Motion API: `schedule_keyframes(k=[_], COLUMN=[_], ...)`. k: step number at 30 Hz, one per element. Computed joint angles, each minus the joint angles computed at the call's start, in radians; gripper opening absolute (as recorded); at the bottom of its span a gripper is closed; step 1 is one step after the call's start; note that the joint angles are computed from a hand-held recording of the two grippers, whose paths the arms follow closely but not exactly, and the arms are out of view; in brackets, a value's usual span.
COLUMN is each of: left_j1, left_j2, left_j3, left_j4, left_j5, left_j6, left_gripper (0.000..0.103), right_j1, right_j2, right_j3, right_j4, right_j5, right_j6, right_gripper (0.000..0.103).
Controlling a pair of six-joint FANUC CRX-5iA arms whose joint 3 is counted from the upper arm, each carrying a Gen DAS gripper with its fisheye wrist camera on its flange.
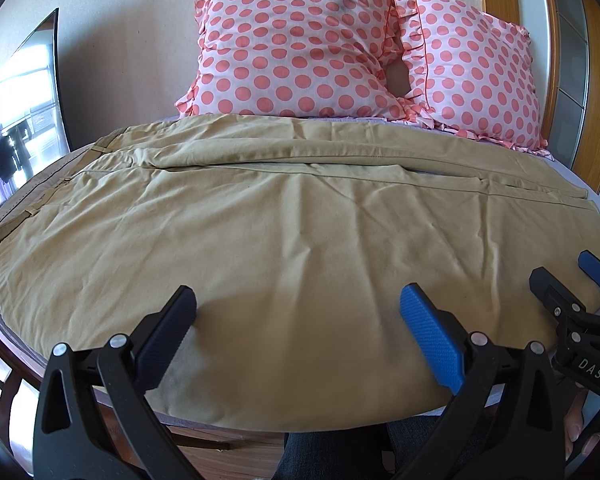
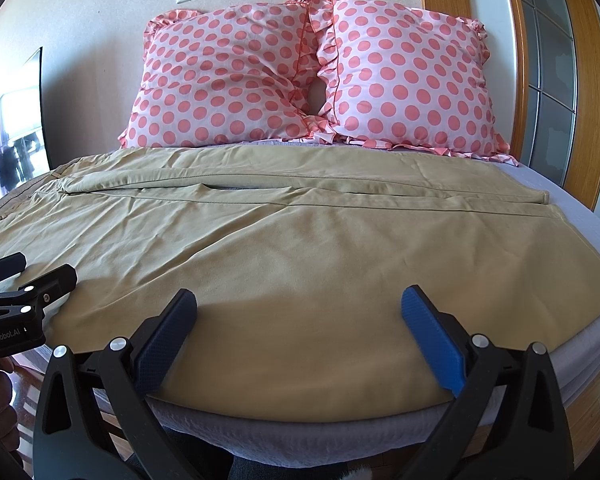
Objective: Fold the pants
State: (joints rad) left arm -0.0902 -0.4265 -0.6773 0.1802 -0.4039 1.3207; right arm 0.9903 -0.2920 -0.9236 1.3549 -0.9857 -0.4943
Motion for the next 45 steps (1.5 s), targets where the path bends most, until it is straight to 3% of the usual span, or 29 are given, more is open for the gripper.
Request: schedule_keyframes(k=[22, 25, 28, 30, 33, 35, 37, 40, 45], left_j1=[0.001, 0.024, 0.062, 0.065, 0.066, 0.080, 0.090, 0.108, 0.125], left_j2=[-0.002, 0.007, 0.011, 0.020, 0.069, 0.107, 0.153, 0.211, 0.271], left_j3=[-0.006, 0.003, 0.015, 0.045, 0.130, 0.174, 0.221, 0.260, 0.255], left_j4=[0.013, 0.096, 0.232, 0.208, 0.092, 0.095, 0.090, 0.137, 0.264], left_j5=[0.007, -0.045, -0.064, -0.037, 0.005, 0.004, 0.001, 0.004, 0.004], left_j6=[-0.015, -0.110, -0.253, -0.237, -0.134, -0.131, -0.105, -0.109, -0.201], left_gripper=[0.101, 0.101, 0.101, 0.101, 0.101, 0.101, 0.101, 0.101, 0.101], right_j1=[-0.010, -0.075, -0.142, -0.229, -0.399, -0.508, -0.605, -0.721, -0.823], right_j2=[0.019, -0.036, -0.131, -0.139, -0.075, 0.008, 0.101, 0.258, 0.471], right_j3=[-0.003, -0.004, 0.005, 0.060, 0.185, 0.289, 0.404, 0.580, 0.827], right_j4=[0.024, 0.000, -0.016, -0.070, -0.199, -0.305, -0.427, -0.579, -0.727], right_j5=[0.020, 0.133, 0.117, 0.101, 0.110, 0.122, 0.133, 0.116, 0.014], right_j6=[-0.019, 0.041, 0.091, 0.153, 0.260, 0.344, 0.434, 0.509, 0.562], right_gripper=[0.102, 0.102, 0.102, 0.102, 0.102, 0.098, 0.074, 0.065, 0.061])
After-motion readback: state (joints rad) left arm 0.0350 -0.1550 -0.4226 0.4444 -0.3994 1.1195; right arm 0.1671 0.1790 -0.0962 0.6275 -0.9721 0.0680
